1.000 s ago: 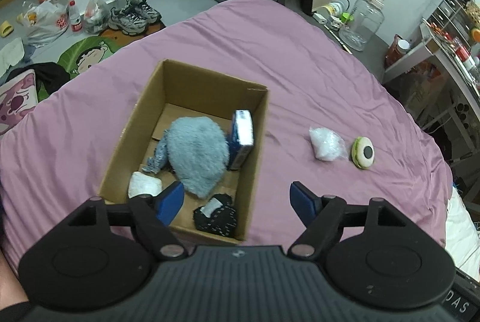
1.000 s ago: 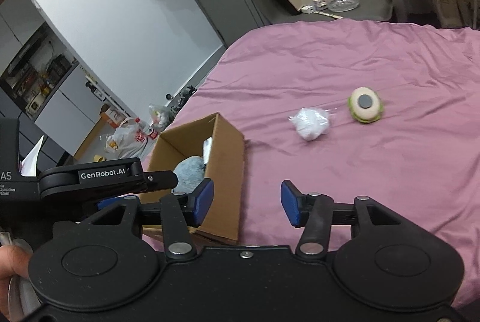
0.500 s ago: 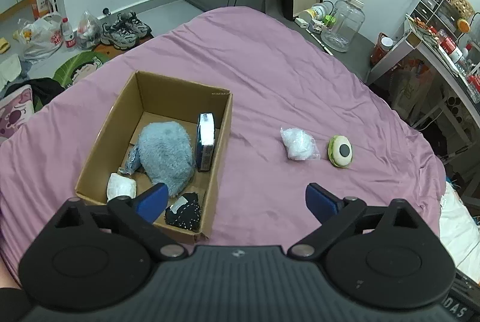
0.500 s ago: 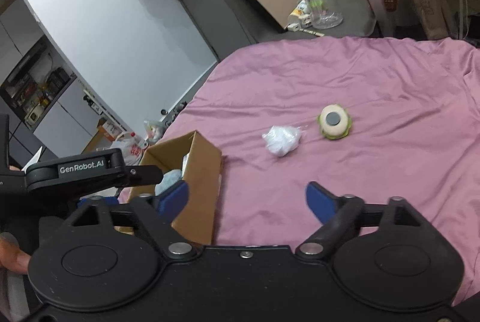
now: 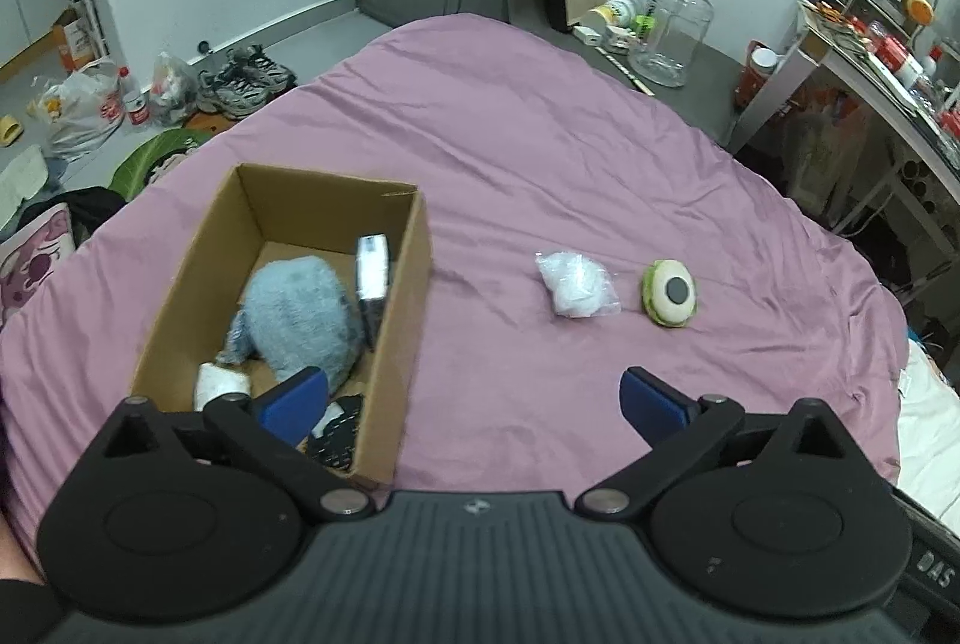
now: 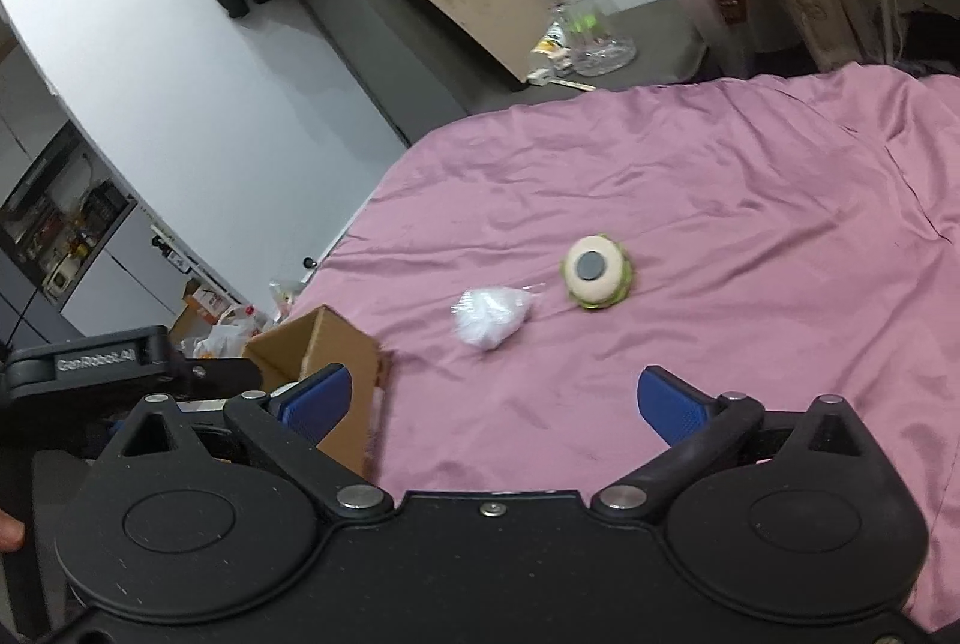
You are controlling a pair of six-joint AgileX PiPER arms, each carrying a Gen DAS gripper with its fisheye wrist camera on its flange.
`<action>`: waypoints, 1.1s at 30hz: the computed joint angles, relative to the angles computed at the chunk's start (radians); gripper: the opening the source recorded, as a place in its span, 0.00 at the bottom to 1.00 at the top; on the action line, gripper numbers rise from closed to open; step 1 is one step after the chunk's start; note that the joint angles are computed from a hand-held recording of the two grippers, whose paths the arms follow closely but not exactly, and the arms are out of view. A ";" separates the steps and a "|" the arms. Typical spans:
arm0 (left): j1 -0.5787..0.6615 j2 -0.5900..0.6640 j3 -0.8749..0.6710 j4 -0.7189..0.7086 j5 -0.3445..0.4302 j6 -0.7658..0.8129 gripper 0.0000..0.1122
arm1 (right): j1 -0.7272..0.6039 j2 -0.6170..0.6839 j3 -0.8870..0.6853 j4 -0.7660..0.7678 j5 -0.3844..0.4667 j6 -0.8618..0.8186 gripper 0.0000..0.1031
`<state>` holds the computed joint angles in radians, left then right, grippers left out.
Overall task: Organize soft objects
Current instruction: 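Move the left gripper to the bag of white fluff while the right approaches the green plush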
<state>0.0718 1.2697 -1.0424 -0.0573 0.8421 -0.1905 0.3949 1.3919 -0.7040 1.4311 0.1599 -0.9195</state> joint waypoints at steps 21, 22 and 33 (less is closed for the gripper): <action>-0.223 0.287 -0.168 0.241 -0.091 -0.334 0.91 | -0.182 0.331 -0.181 0.287 0.154 -0.407 0.94; -0.230 0.306 -0.181 0.255 -0.093 -0.348 0.91 | -0.189 0.348 -0.194 0.287 0.163 -0.413 0.94; -0.252 0.516 -0.329 0.277 -0.097 -0.423 0.89 | -0.202 0.554 -0.401 0.054 0.148 -0.278 0.83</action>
<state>-0.1803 1.7858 -1.3718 0.2202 0.7450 -0.6134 0.1927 1.9457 -1.1049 1.4852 0.3080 -1.1974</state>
